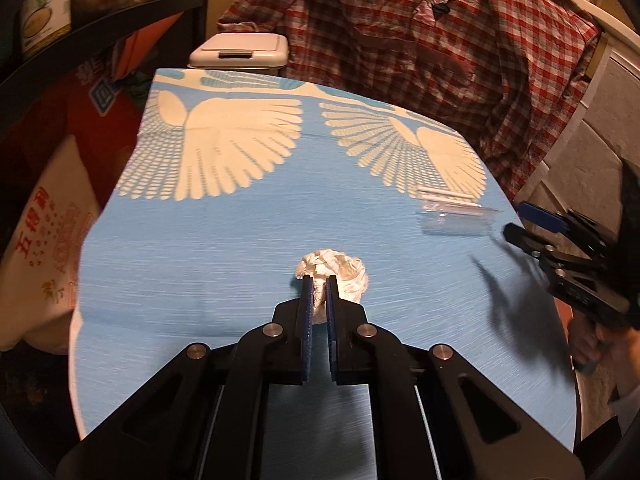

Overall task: Collect trash
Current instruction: 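Grasp the crumpled white tissue with the left tool while the right tool grasps the clear plastic bag, then carry the tissue and clear plastic bag over the pink bin with both tools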

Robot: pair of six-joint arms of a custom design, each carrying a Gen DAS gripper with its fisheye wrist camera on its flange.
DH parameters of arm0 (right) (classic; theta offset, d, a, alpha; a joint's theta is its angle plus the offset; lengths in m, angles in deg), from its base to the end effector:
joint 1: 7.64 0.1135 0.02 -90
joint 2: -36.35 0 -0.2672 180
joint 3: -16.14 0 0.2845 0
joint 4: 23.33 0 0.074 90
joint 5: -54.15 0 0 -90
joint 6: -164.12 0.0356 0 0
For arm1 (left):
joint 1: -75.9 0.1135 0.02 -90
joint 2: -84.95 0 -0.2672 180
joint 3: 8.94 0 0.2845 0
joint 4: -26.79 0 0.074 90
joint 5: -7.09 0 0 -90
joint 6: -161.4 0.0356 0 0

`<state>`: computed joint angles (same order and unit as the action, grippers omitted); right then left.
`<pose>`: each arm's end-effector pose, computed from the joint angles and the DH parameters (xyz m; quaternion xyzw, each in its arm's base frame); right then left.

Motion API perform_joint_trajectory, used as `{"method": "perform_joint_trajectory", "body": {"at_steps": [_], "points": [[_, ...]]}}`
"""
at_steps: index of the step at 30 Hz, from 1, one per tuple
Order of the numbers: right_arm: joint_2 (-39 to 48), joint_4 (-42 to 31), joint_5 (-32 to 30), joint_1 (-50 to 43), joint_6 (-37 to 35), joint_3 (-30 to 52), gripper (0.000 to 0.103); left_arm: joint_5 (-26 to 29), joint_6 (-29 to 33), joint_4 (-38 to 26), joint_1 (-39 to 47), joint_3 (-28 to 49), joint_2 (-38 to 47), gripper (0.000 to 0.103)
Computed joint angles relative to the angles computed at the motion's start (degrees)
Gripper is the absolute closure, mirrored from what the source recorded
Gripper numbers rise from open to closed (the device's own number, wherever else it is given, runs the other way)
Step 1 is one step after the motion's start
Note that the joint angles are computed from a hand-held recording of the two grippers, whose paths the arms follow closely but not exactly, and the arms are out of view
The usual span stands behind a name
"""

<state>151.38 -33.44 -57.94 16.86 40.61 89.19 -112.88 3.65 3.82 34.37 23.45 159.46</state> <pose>0.3678 0.1823 0.0809 -0.5045 0.7817 0.1556 0.3321 0.1644 -0.1218 0.0851 -0.2683 0.9060 -0.0238 0.3265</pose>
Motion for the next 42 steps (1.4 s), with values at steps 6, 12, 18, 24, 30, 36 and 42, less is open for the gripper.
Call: {"method": "perform_joint_trajectory", "body": {"at_steps": [6, 12, 18, 24, 30, 36, 42], "points": [[5.6, -2.9, 5.2, 2.9, -6.3, 5.4, 0.052, -0.6, -0.7, -2.1, 0.9, -2.9, -5.9, 0.097], [6.9, -2.6, 7.2, 3.6, -8.2, 6.1, 0.08, -0.4, 0.0, -2.8, 0.9, -2.3, -5.7, 0.097], [2.4, -2.0, 5.1, 2.6, -7.6, 2.7, 0.1, -2.2, -2.0, -7.3, -1.6, -1.1, -7.7, 0.097], [-6.4, -6.2, 1.4, 1.2, -5.3, -1.1, 0.101, -5.3, -5.9, -15.2, -6.0, 1.7, -10.7, 0.097], [-20.6, -13.3, -2.6, -0.1, -1.5, -6.6, 0.101, -10.3, -13.9, -27.4, -13.6, 7.5, -12.2, 0.097], [-37.0, -21.1, -8.8, -3.6, 0.4, -13.7, 0.101, -15.4, -28.1, -41.0, -23.8, 15.5, -8.0, 0.097], [-51.2, -27.9, -15.2, -9.6, 0.0, -19.7, 0.101, -18.0, -38.7, -51.6, -31.0, 23.8, -1.1, 0.097]]}}
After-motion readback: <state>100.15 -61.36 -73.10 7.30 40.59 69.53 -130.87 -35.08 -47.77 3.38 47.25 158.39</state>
